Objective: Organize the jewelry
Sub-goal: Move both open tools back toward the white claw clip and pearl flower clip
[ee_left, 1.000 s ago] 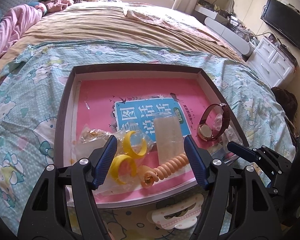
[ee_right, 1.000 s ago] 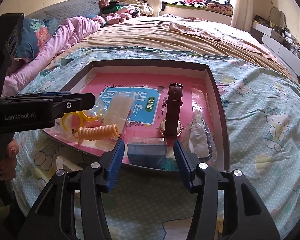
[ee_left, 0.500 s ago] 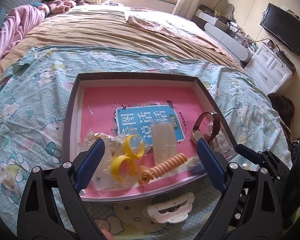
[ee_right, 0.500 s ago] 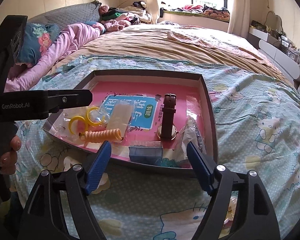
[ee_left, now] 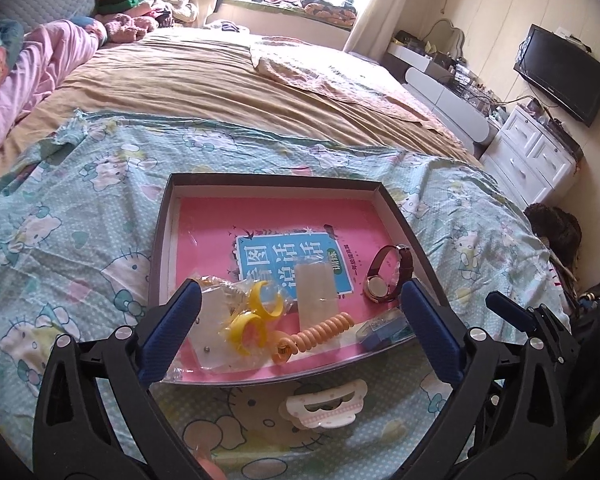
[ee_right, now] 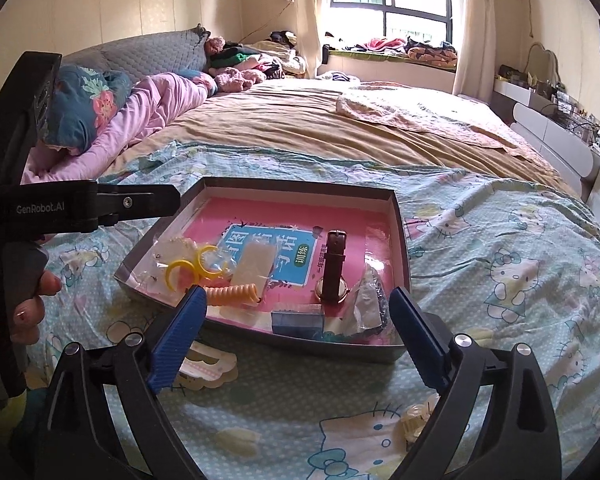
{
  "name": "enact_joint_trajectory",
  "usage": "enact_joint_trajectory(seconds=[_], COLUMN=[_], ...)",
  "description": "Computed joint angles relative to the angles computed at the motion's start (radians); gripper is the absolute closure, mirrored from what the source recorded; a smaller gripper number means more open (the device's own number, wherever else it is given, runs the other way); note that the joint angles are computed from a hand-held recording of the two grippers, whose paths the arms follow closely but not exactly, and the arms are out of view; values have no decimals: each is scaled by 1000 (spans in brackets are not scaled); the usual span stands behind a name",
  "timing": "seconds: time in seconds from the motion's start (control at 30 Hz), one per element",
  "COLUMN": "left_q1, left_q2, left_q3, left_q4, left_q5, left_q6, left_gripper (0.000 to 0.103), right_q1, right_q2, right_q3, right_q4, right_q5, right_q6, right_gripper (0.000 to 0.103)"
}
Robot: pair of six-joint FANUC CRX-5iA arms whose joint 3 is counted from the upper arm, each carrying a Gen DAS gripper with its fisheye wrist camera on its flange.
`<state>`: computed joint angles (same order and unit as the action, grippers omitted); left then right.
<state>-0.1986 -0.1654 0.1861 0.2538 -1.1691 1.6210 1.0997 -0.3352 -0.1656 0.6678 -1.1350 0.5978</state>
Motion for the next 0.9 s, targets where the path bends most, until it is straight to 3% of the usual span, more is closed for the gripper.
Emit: enact_joint_trajectory(seconds=[0.9], left_q1=[-62], left_q2=[-116], left_q3=[-2], left_q4=[-72], left_q5=[20], left_q6=[36], left_gripper=[10], right_q1=[135], right_q2=[-131], right_q3=[-59], right_q4=[149], right_q5=[-114], right_q6=[-115], right_gripper=[11])
